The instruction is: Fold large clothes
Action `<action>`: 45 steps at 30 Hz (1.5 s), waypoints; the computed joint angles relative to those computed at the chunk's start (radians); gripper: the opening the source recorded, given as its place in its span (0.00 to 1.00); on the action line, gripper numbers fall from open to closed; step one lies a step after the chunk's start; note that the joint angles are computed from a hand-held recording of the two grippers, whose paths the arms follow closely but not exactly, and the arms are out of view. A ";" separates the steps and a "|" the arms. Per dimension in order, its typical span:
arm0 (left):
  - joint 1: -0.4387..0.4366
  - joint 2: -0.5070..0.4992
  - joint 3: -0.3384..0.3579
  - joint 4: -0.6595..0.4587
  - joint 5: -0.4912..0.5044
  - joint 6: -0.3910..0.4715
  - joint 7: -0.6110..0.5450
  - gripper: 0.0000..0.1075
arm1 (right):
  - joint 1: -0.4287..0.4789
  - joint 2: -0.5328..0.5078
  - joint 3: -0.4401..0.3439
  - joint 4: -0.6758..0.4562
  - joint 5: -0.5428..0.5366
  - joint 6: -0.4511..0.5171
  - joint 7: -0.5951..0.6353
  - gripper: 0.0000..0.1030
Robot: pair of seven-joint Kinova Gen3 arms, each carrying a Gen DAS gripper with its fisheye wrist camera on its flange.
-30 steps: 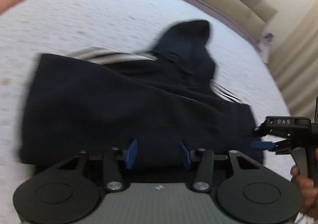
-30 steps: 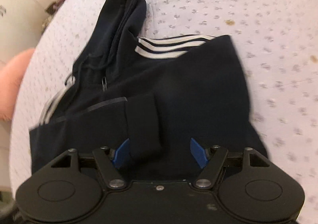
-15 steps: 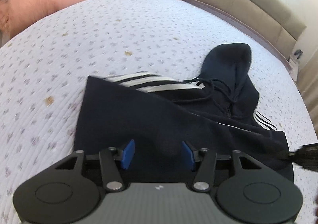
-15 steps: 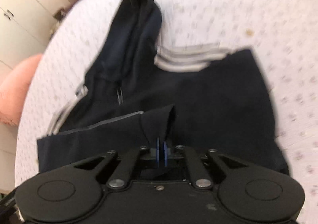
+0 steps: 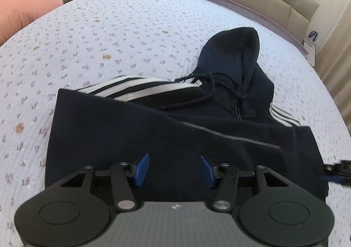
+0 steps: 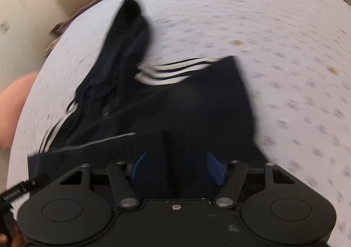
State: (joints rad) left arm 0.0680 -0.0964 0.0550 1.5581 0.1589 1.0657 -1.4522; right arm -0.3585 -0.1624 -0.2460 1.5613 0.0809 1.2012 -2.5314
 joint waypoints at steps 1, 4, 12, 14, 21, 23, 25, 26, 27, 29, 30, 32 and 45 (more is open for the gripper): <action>-0.001 -0.006 -0.006 0.007 0.007 0.003 -0.017 0.50 | 0.004 0.022 -0.018 -0.003 0.009 -0.012 0.019 0.75; -0.007 -0.026 -0.024 0.038 0.036 0.004 -0.065 0.50 | 0.105 0.059 -0.146 0.011 0.027 -0.052 0.062 0.78; -0.025 -0.053 -0.032 0.087 0.059 -0.027 -0.094 0.49 | 0.281 0.060 -0.404 -0.033 0.078 -0.037 0.113 0.06; -0.027 -0.053 -0.028 0.083 0.051 -0.043 -0.085 0.49 | 0.212 0.042 -0.363 -0.062 0.148 -0.004 0.055 0.04; -0.027 -0.015 -0.040 0.054 0.089 -0.081 -0.141 0.50 | 0.298 0.002 -0.505 -0.141 0.384 0.225 -0.089 0.04; -0.024 0.006 -0.024 0.057 0.059 -0.091 -0.136 0.49 | 0.328 0.014 -0.525 -0.117 0.379 0.280 -0.128 0.05; -0.033 0.019 -0.002 0.071 0.036 -0.110 -0.140 0.48 | 0.294 0.056 -0.472 -0.088 0.317 0.312 -0.188 0.12; -0.061 0.025 0.034 0.069 0.022 -0.107 -0.148 0.47 | 0.249 0.101 -0.434 -0.076 0.297 0.343 -0.203 0.27; -0.085 0.026 0.059 0.065 0.022 -0.104 -0.172 0.47 | 0.203 0.131 -0.406 -0.065 0.294 0.364 -0.211 0.29; -0.107 0.021 0.053 0.056 0.072 -0.091 -0.245 0.47 | 0.139 0.135 -0.380 -0.084 0.336 0.391 -0.240 0.33; -0.097 0.020 0.023 0.042 0.112 -0.074 -0.285 0.46 | 0.120 0.134 -0.395 -0.111 0.376 0.415 -0.263 0.40; -0.039 0.023 -0.070 0.013 0.194 -0.041 -0.350 0.43 | 0.132 0.134 -0.474 -0.166 0.458 0.452 -0.290 0.56; -0.035 0.130 -0.009 -0.003 0.129 -0.025 -0.333 0.10 | -0.013 0.290 -0.378 -0.160 0.381 0.359 -0.273 0.17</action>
